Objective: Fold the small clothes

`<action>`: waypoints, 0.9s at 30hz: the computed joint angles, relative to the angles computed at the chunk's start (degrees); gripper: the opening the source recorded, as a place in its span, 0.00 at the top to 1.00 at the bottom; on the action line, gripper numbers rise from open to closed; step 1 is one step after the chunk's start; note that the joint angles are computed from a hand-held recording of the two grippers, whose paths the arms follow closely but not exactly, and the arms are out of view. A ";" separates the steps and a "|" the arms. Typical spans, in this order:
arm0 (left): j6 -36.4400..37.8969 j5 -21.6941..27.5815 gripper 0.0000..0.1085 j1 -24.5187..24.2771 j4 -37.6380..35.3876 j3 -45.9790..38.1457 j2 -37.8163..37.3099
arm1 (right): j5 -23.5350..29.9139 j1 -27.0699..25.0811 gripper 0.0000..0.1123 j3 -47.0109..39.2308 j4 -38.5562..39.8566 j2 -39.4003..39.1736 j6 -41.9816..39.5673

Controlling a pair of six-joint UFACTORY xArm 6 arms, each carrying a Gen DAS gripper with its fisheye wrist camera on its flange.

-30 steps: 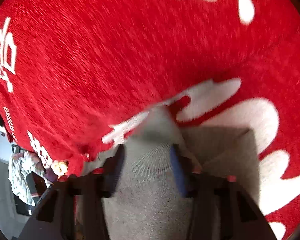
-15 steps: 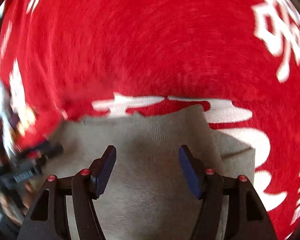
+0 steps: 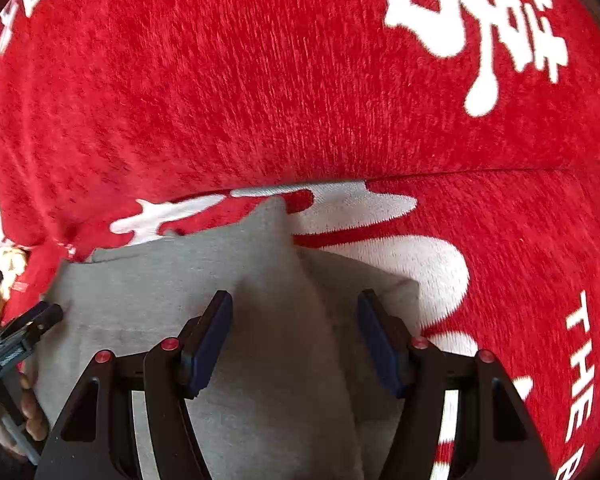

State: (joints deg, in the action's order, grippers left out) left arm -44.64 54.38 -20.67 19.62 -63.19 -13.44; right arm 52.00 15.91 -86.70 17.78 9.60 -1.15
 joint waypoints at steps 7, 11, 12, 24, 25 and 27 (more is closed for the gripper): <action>-5.83 2.45 0.25 -4.12 3.44 4.51 -9.75 | -6.72 4.99 0.38 12.31 -8.63 -13.60 -1.16; -7.87 5.00 0.25 -6.37 4.13 7.59 -14.99 | -7.35 7.41 0.37 17.53 -10.83 -18.08 -1.96; -8.00 5.25 0.25 -6.65 3.93 8.07 -15.82 | -6.71 7.29 0.37 18.11 -10.38 -18.43 -2.21; -10.33 11.62 0.10 -8.81 5.68 14.55 -22.11 | -3.63 3.59 0.36 21.47 -13.02 -21.74 3.69; -11.10 11.50 0.10 -8.55 5.85 15.42 -23.59 | -2.94 3.63 0.36 21.41 -14.77 -22.03 5.22; -12.48 11.10 0.10 -6.23 4.43 18.38 -28.31 | -1.87 3.04 0.36 21.69 -14.86 -23.34 5.69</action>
